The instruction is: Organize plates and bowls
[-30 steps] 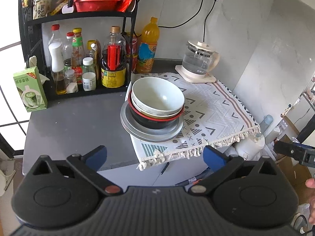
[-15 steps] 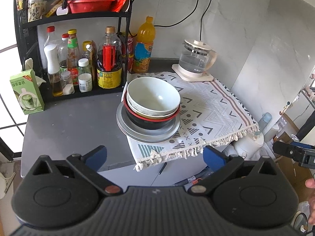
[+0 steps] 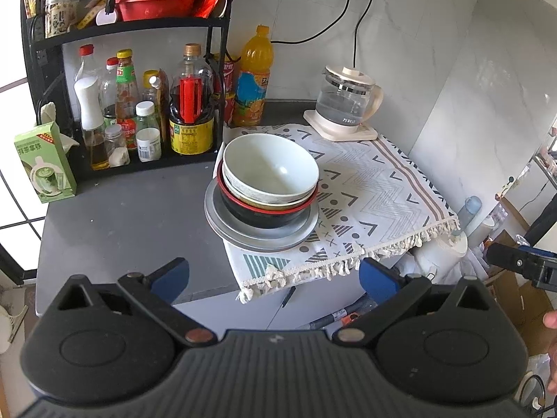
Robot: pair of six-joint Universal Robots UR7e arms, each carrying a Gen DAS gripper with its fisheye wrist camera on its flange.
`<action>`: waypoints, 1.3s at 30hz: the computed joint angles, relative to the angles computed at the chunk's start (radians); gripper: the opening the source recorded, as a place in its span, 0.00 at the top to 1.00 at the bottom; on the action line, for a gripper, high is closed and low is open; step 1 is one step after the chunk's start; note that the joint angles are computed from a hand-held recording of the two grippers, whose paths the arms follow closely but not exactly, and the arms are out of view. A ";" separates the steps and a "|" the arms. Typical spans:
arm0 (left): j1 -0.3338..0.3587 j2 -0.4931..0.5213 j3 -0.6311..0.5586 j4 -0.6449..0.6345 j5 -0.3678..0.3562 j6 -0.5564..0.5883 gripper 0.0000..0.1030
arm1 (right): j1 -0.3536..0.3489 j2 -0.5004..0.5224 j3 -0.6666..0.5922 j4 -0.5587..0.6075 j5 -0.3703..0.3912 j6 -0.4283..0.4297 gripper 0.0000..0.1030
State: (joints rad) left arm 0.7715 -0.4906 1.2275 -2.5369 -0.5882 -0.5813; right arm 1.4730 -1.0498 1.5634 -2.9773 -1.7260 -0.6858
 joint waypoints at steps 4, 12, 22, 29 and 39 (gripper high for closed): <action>0.001 -0.001 0.001 0.001 -0.001 0.000 0.00 | 0.000 0.000 -0.001 -0.001 0.002 -0.006 0.00; 0.005 -0.003 0.001 -0.001 -0.012 0.002 0.00 | 0.001 -0.002 -0.002 0.007 0.005 0.001 0.00; 0.009 -0.008 0.004 0.001 -0.014 0.007 0.00 | 0.007 0.002 -0.001 0.000 0.001 0.009 0.00; 0.014 -0.011 0.004 0.000 -0.019 0.002 0.00 | 0.010 0.010 -0.007 0.001 -0.005 0.009 0.00; 0.028 -0.003 -0.019 0.005 -0.033 0.015 0.00 | 0.013 0.025 -0.023 0.012 -0.014 0.015 0.00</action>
State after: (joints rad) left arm 0.7993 -0.4941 1.2087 -2.5320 -0.6217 -0.5659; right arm 1.4859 -1.0244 1.5407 -2.9658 -1.7401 -0.6709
